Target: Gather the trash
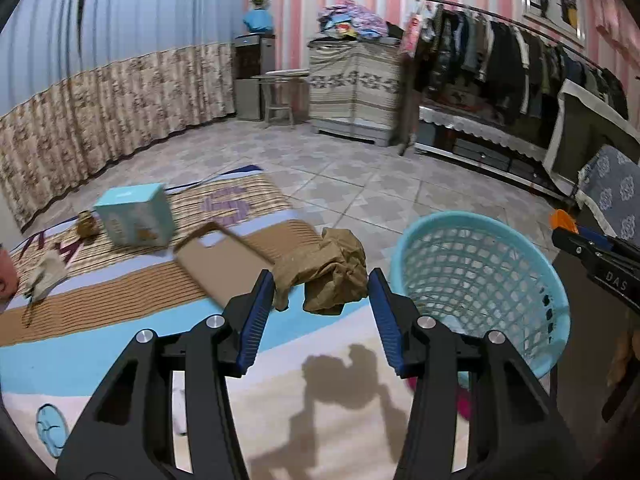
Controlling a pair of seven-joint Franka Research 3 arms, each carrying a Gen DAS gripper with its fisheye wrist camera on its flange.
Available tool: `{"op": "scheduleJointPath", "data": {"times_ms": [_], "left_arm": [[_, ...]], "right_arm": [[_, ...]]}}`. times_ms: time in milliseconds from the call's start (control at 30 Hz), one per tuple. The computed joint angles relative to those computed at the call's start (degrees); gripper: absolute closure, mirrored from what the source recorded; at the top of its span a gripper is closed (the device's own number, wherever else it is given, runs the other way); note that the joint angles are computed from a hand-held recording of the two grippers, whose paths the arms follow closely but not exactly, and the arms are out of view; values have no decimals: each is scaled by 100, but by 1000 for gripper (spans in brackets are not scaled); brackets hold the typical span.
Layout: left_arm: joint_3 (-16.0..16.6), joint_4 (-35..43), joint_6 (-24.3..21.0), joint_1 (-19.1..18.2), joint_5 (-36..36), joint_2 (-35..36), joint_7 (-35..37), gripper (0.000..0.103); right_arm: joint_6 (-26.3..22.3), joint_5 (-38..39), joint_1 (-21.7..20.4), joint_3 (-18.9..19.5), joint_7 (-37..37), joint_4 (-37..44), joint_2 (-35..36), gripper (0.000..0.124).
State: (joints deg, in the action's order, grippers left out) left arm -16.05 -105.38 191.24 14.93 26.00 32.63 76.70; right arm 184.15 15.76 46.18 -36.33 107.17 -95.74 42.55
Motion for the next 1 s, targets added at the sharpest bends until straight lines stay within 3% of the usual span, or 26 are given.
{"op": "scheduleJointPath", "data": {"times_ms": [533,633,700,733,833,900,1000], "left_arm": [[-1174,812,-380,259,42,795,663,55],[-735,813,-243,-57,-227,696,569,50],[-971,727,-346,238,-177,712,573,46],[-926,602,-360,274,-196,641,569,44],[-413,204,-167,16,-278,342,481,34],[-286,-51,-75,8,-277,205,378,26],[-499,-339,-72,314,-151,117,274,22]], "right_arm": [[146,342,-473,510,-250,-147,-57,84],[89,336,-526,549,-256,-79,-19,84],[98,322,-616,659,-256,-40,14,84],[99,316,-641,699,-255,-19,33,84],[154,312,-691,824,-272,3,74,84],[202,336,-640,809,-288,-6,95,84],[294,411,-495,723,-361,-91,81,84]]}}
